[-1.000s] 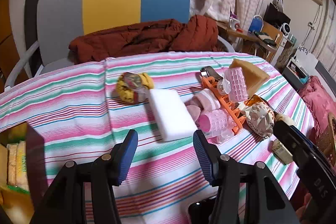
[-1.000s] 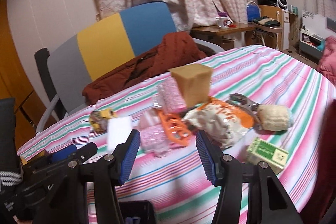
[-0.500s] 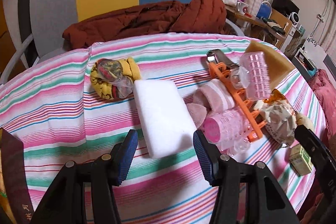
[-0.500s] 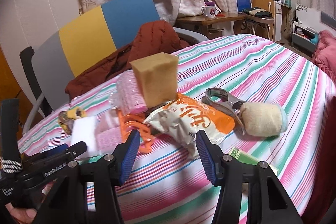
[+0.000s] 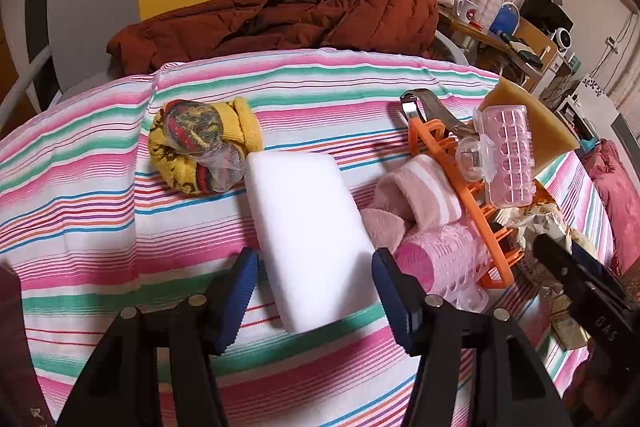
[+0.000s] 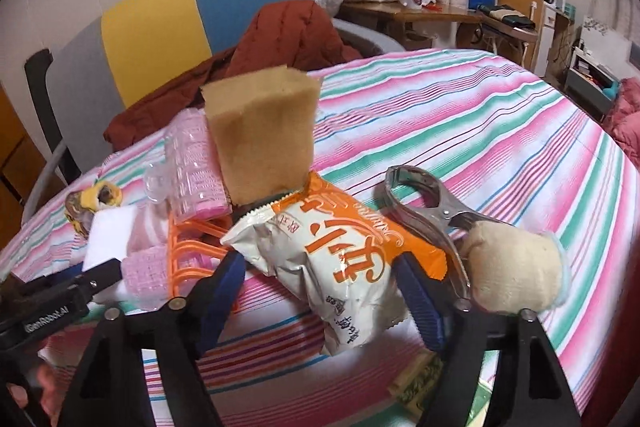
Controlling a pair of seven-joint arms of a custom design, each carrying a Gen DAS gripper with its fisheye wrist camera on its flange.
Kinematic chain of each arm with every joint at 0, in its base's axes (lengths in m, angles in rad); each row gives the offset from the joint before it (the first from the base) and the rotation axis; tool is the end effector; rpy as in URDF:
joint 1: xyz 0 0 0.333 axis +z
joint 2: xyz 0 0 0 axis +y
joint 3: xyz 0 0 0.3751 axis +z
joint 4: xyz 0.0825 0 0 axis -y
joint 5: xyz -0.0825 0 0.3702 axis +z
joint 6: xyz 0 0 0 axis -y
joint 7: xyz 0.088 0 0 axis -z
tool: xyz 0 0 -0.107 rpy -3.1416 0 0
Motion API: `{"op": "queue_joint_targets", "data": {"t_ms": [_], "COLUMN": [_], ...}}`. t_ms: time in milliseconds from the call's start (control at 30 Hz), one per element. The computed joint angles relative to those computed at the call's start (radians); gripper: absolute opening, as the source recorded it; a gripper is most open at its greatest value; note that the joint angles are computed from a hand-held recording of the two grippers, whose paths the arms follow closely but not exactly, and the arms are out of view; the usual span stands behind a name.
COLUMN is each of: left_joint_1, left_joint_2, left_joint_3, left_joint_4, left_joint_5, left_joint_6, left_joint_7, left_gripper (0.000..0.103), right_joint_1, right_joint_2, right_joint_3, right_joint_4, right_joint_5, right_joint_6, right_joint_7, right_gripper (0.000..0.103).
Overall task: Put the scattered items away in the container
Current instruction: 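Grasp the orange snack bag with the right tool while the left tool grasps the white eraser sponge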
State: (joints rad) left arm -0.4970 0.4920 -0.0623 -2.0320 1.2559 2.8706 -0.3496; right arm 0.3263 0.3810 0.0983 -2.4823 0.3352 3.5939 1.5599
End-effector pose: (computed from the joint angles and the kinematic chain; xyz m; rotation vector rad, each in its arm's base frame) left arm 0.4983 -0.3714 0.2795 -2.1322 1.7396 -0.6824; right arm 0.4983 0.1773 0.2937 -1.8142 1.7122 -0.5068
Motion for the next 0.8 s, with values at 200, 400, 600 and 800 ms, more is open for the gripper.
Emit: {"op": "queue_joint_targets", "data": {"t_ms": [200,400,600,800], "left_joint_1": [0.018,-0.024,-0.010,0.036], "left_joint_2": [0.021,0.027,-0.011,-0.024], "left_joint_3": [-0.006,0.036,0.046,0.010], "left_joint_4": [0.020,0.028,-0.029,-0.049], "left_joint_5": [-0.078,-0.061,0.060,0.034], "left_joint_6": [0.013,0.018,0.067,0.082], "left_joint_7": [0.070,0.095,-0.024,-0.020], "left_gripper": [0.064,0.064,0.064,0.064], "right_joint_1": [0.116,0.090,-0.076,-0.011], "right_joint_2": [0.022,-0.005,-0.047,-0.049], "right_joint_3": [-0.086,-0.046,0.089,0.022], "right_joint_4": [0.041,0.007,-0.068,-0.051], "right_joint_5": [0.109,0.096,-0.099,-0.074], "right_joint_6": [-0.052,-0.041,0.006,0.091], "right_joint_7": [-0.096,-0.153,-0.017,-0.030], "right_gripper": [0.073,0.032,0.030,0.083]}}
